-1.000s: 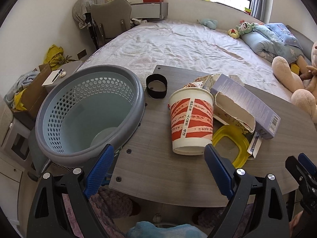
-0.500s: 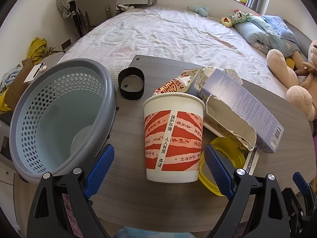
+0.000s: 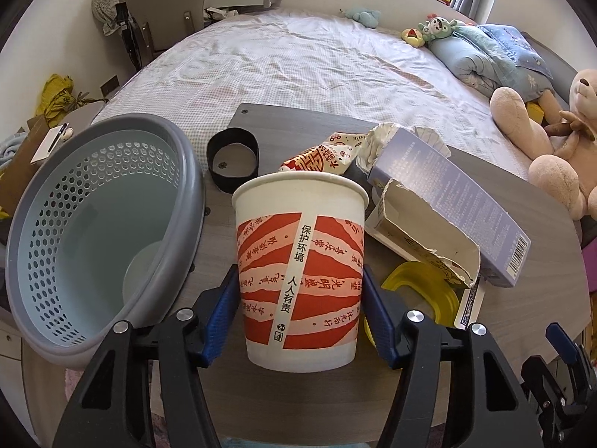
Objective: Collect trash
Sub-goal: 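Lift the cup with the left gripper while the right gripper grasps the yellow lid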
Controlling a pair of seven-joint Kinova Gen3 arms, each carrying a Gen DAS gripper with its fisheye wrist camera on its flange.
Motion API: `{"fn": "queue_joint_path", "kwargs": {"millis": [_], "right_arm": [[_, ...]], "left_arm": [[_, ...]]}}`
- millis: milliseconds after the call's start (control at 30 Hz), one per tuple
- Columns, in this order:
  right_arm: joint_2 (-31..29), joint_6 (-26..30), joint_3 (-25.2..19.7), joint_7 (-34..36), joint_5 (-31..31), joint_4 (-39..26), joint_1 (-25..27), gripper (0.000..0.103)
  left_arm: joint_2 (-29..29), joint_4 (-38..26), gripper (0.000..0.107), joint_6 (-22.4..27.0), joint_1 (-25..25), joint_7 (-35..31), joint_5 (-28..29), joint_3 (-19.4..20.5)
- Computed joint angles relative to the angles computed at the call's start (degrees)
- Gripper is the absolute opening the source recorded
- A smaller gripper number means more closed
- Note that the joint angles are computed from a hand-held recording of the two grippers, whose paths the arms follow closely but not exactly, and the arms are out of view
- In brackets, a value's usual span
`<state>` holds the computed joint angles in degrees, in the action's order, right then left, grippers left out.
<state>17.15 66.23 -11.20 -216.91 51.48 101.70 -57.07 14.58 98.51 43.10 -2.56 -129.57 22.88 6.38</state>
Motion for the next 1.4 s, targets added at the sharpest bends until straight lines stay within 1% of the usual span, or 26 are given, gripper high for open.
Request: {"fn": "queue_joint_path", "kwargs": {"millis": [133,333,400,433,467,500,567,667,700,767,933,1067,1133,1200,1267,1400], "right_arm": [[0.37,-1.72,-0.11,1.05,0.95,-0.82,0.00,0.097],[3.11,-3.87,0.94,5.50,1.24,-5.07,0.04,0.096],[4.11,-5.42,1.59,7.06,1.22,-6.25,0.00,0.093],[4.45,-6.76,1.92,7.83,1.15,-6.67,0.20,0.088],[4.62,-8.66,2.22,8.41,0.89,-6.80,0.58,0.084],[4.67,-10.92,2.57,8.66,0.66,-6.65,1.01,0.082],[4.90,-14.87,3.45,8.60,0.12,-6.24,1.64,0.074],[4.49,-20.17,5.18,6.33,1.13,-4.30,1.63,0.072],[4.31,-20.98,5.67,5.49,1.64,-3.91,1.37,0.072],[4.18,-20.84,6.16,4.93,2.59,-3.96,0.62,0.072],[4.18,-19.45,6.18,6.29,4.59,-5.52,-0.18,0.072],[4.52,-20.89,6.31,7.44,4.84,-6.09,0.93,0.072],[4.53,-21.97,6.78,6.71,5.33,-5.51,1.20,0.072],[4.56,-22.58,6.83,7.02,4.41,-5.20,1.90,0.072],[4.10,-23.07,7.22,5.69,4.40,-4.15,1.86,0.072],[3.32,-22.23,7.28,3.15,4.71,-2.57,1.69,0.072]], "left_arm": [[-3.72,3.68,0.060,-2.49,-2.31,-4.94,2.65,-0.27],[-7.79,7.01,0.060,-2.81,-5.61,-14.64,9.62,-2.43],[-8.84,7.83,0.060,-3.23,-6.25,-17.47,11.69,-3.40],[-9.37,8.28,0.060,-3.72,-6.49,-18.83,12.62,-3.87],[-9.80,8.64,0.060,-4.06,-6.72,-20.05,13.52,-4.36],[-10.02,8.76,0.060,-4.12,-6.96,-21.13,14.37,-4.84],[-10.07,8.66,0.060,-3.52,-7.49,-22.82,16.05,-5.64],[-9.64,8.15,0.060,-2.11,-8.16,-23.74,17.13,-6.41],[-9.40,7.88,0.060,-1.98,-8.16,-23.54,17.10,-6.46],[-9.12,7.73,0.060,-1.70,-8.50,-23.75,17.42,-6.58],[-8.38,7.15,0.060,-1.01,-9.15,-23.72,18.03,-6.51],[-8.25,6.99,0.060,-0.96,-9.43,-23.88,18.31,-6.31],[-8.33,7.08,0.060,-1.13,-9.46,-23.82,18.34,-6.29],[-8.11,6.81,0.060,-0.93,-9.63,-23.67,18.30,-6.36],[-8.07,6.77,0.060,-1.20,-9.58,-23.29,18.05,-6.31],[-8.02,6.75,0.060,-1.28,-9.43,-22.89,17.64,-6.12]]}}
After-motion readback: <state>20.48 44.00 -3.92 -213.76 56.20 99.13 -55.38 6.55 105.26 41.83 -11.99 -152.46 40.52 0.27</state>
